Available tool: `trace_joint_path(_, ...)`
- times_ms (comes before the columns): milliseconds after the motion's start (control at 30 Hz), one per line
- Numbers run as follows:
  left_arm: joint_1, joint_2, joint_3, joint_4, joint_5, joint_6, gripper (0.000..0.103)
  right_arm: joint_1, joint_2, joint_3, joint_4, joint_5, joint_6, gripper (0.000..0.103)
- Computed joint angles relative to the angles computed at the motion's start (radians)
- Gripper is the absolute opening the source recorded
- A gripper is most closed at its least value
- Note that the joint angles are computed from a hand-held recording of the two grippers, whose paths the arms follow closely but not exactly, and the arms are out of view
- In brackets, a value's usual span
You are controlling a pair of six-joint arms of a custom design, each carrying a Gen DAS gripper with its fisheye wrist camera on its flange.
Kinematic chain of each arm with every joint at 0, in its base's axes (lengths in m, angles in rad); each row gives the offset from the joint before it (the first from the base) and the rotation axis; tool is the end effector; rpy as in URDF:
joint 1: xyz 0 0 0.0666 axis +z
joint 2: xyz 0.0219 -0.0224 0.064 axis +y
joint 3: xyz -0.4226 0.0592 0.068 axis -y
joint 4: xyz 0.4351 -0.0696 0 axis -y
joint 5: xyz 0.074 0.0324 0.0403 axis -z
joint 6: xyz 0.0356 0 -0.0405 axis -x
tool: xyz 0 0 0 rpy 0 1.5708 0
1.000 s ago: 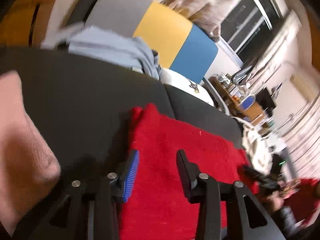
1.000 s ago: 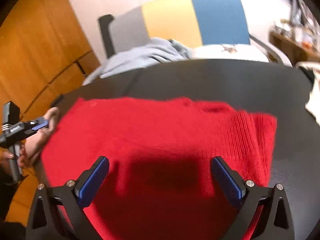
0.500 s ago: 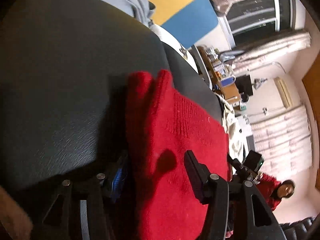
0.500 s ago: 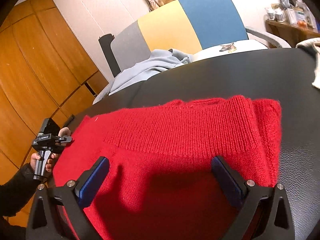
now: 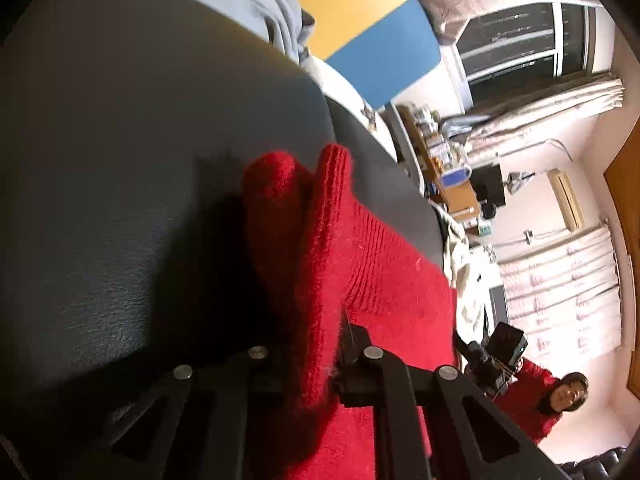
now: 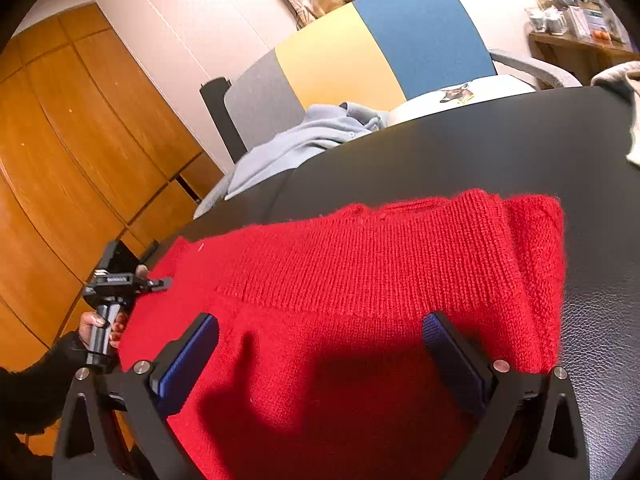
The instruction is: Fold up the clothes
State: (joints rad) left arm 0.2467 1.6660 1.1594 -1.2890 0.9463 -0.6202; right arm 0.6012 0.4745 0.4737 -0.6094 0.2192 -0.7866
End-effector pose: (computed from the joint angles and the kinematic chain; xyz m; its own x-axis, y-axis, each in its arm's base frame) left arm 0.4812 0.0910 0.2413 -0.9542 0.1101 -0.2782 0.2905 0.5638 -0.7731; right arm 0.1705 0.1071 0.3213 -0.6206 0.4123 -0.6670 0.0484 0.8691 0.4922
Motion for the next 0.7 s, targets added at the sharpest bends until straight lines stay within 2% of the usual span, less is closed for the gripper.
trace_joint_path(67, 0.018, -0.011, 0.005, -0.012, 0.026, -0.005, 0.012, -0.007, 0.036, 0.044, -0.065, -0.04, 0.018, 0.103)
trace_joint_path(167, 0.041, -0.027, 0.018, 0.005, 0.025, 0.015, 0.012, -0.01, 0.059, 0.1, -0.146, -0.107, 0.081, 0.103)
trace_joint_path(333, 0.067, -0.048, 0.042, 0.014, 0.048, 0.053, 0.012, -0.005, 0.119, 0.175, -0.285, -0.187, 0.255, 0.103)
trace_joint_path(500, 0.061, -0.077, 0.046, -0.006, 0.021, 0.037, 0.012, -0.013, 0.198, 0.225, -0.325, -0.222, 0.42, 0.103)
trace_joint_path(667, 0.066, -0.09, 0.057, -0.074, 0.053, -0.007, 0.012, -0.104, 0.309, 0.242, -0.414, -0.3, 0.604, 0.103)
trace_joint_path(700, 0.065, -0.097, 0.057, -0.099, 0.067, -0.023, 0.012, -0.105, 0.308, 0.231, -0.405, -0.297, 0.633, 0.103)
